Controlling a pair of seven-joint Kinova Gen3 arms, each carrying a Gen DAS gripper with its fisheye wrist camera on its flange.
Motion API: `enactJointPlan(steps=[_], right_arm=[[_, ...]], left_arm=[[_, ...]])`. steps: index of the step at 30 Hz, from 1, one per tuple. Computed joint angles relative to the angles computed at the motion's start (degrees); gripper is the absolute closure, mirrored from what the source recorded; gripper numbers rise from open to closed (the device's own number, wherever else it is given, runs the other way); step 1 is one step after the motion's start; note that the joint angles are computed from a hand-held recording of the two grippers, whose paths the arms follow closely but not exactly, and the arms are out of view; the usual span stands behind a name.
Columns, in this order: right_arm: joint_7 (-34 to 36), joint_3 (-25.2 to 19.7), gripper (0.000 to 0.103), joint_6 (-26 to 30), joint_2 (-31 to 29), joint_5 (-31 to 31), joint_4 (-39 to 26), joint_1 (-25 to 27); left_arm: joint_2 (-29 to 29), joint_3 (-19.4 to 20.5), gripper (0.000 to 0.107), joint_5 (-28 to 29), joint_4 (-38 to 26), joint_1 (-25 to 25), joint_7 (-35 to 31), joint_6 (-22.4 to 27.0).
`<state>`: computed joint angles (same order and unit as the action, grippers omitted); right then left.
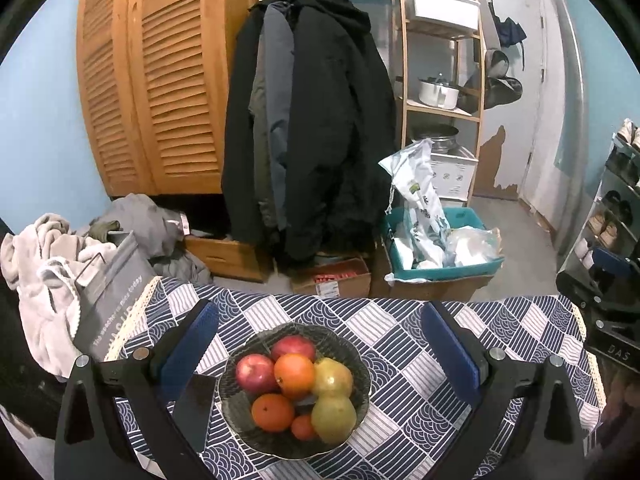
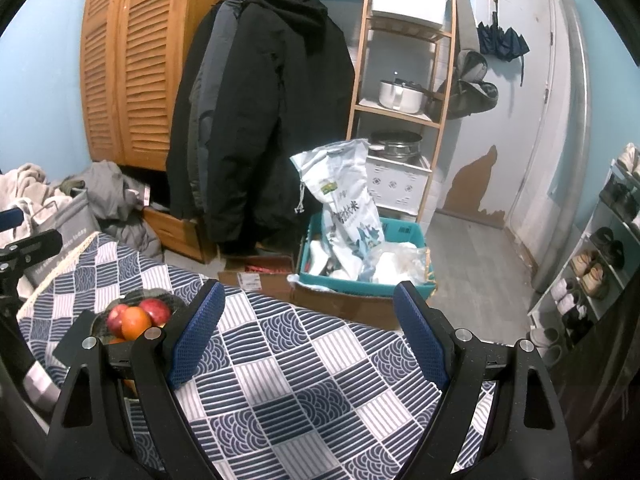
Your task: Organize fruits
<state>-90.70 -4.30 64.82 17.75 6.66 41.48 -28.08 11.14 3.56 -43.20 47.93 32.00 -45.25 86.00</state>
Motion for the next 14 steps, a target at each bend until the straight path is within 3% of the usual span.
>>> enactJointPlan(steps=[14], right_arm=[[0.05, 0.03, 0.018, 0.05, -0.02, 0.03, -0.08, -0.09]], left_arm=[[0.06, -0.07, 0.005, -0.18, 0.29, 0.33, 0.60, -0.47]])
